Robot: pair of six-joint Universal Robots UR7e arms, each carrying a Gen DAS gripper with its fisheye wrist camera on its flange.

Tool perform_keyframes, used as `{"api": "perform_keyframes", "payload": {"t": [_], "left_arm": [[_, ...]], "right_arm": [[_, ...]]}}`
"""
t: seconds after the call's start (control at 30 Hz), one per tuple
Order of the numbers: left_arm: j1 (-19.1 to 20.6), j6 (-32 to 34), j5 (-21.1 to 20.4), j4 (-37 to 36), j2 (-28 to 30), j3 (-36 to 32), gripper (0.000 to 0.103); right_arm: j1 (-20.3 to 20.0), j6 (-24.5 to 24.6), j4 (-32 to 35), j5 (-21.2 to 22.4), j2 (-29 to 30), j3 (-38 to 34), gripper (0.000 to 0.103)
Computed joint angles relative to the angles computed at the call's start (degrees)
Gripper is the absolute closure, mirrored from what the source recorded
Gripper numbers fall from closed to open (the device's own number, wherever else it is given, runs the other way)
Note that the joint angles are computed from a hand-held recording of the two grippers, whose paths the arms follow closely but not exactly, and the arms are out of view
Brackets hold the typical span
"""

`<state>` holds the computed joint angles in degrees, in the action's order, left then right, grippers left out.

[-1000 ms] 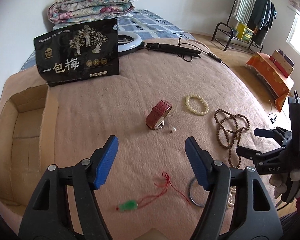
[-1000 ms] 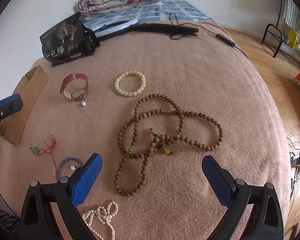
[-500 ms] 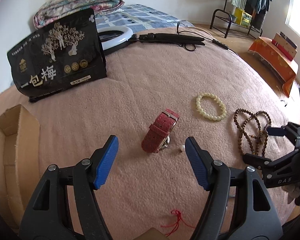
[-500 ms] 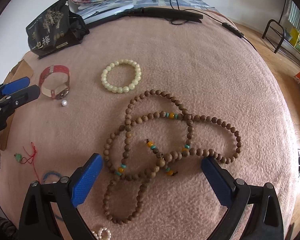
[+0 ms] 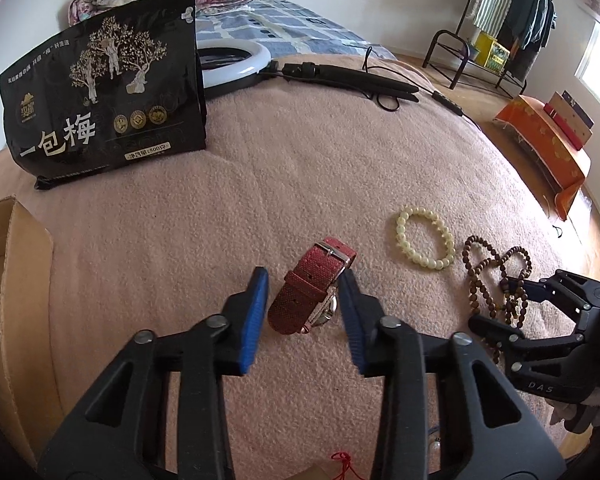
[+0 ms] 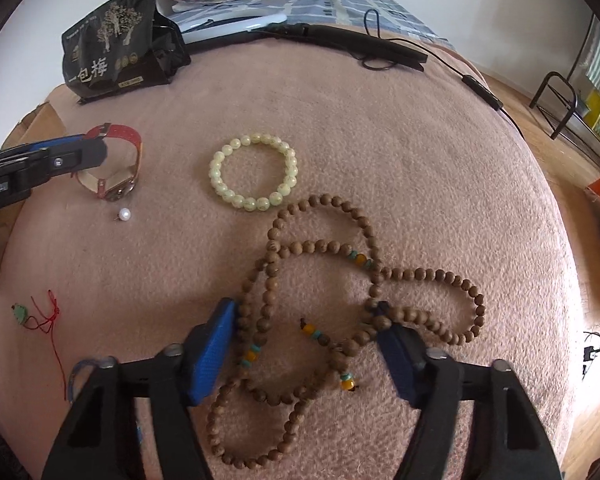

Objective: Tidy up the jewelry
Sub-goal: 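Close the left gripper on the red watch while the right gripper grasps the brown bead necklace, then lift and carry the watch with the left tool while the right tool carries the beads to the box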

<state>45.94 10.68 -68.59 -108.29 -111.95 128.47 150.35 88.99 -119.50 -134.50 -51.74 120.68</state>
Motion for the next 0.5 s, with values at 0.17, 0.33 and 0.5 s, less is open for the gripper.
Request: {"api": "perform_keyframes", "payload": {"t": [0.17, 0.33, 0.5], "left_arm": [[-0.66, -0.05, 0.18, 0.00, -0.76, 0.57, 0.081], [-1.66, -0.25, 0.89, 0.31, -1.86, 1.04, 0.083], [-2.97, -0.31, 0.89, 0.91, -3.88, 0.43, 0.083]], "right_arm": [[0.63, -0.79, -1.15, 0.04, -0.99, 0.68, 0.075], [1.04, -1.29, -1.99, -0.05, -1.74, 1.48, 0.091], [2.37, 1.08, 1.40, -1.16, -2.64, 0.72, 0.091]]}}
